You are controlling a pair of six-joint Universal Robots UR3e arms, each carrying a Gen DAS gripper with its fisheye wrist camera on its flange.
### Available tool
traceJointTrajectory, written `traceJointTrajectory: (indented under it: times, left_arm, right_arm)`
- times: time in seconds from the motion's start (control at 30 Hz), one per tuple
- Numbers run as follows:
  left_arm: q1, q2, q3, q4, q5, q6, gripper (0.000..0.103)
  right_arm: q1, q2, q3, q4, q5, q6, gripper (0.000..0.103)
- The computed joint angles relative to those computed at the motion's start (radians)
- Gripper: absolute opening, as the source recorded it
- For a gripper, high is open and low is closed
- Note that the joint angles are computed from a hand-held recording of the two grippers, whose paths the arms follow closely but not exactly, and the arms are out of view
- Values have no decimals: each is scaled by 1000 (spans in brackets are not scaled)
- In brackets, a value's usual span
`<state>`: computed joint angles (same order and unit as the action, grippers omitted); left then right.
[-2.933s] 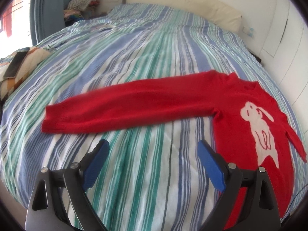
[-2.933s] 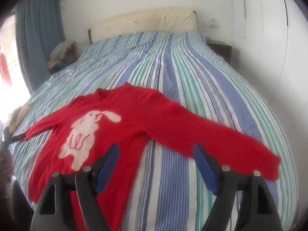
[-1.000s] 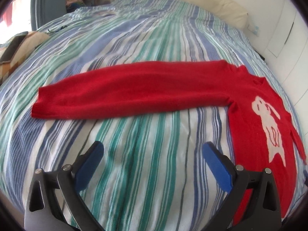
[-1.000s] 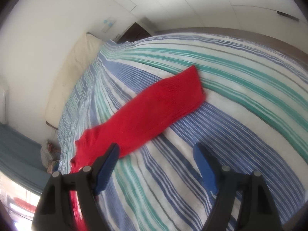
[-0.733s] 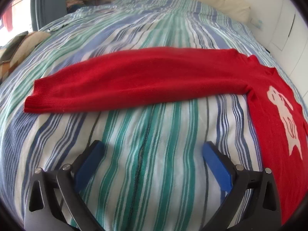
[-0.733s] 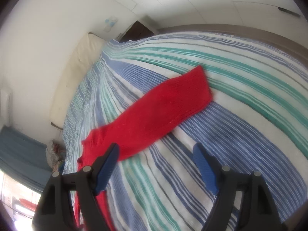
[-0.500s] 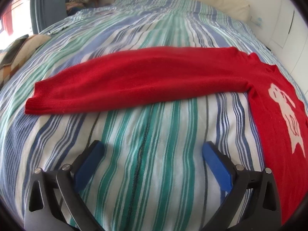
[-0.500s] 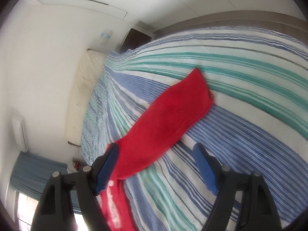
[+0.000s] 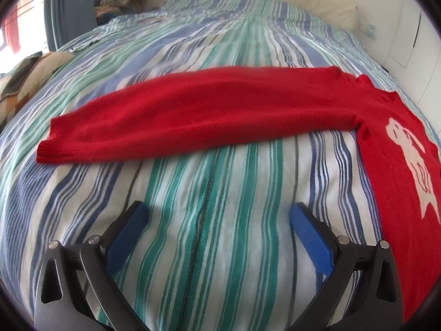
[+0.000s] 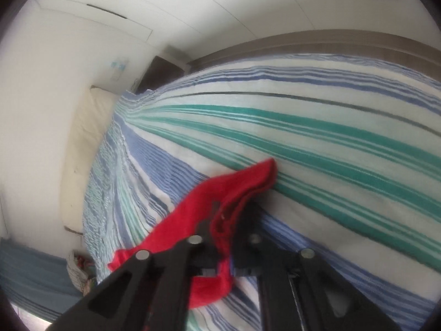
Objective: Fold small clothes
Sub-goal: 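Grasp the sleeve with the right gripper and fold it across the sweater body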
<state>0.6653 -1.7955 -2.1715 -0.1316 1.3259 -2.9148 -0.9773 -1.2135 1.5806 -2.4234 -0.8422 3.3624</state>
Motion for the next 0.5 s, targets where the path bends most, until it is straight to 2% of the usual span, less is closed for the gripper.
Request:
traceJointTrajectory:
  times: [0.07,0.2,0.3,0.43,0.47,0.5]
  left_arm:
    - [-3,-4,-8,23,4,-5,103]
    - [-5,-5,-25,56,9,-11,103]
    - [6,0,-38,66,-5,-9,103]
    - [10,1,-51,85,-9,-11,103]
    - [9,0,-52,89,-8,-12,103]
    - [9,0,-52,92,-8,-12,103]
  right_arm:
    - [62,-42,-39,-23,30,-27,5]
    - [280,-62,-266,84,78,-130,5]
    - [484,24,-506,179,81,-167,5]
    - [747,193,-756,254,29,-181,5]
    - [800,237,-802,277,22,-189,7]
    - [846,290,-866,325,14,-205,15]
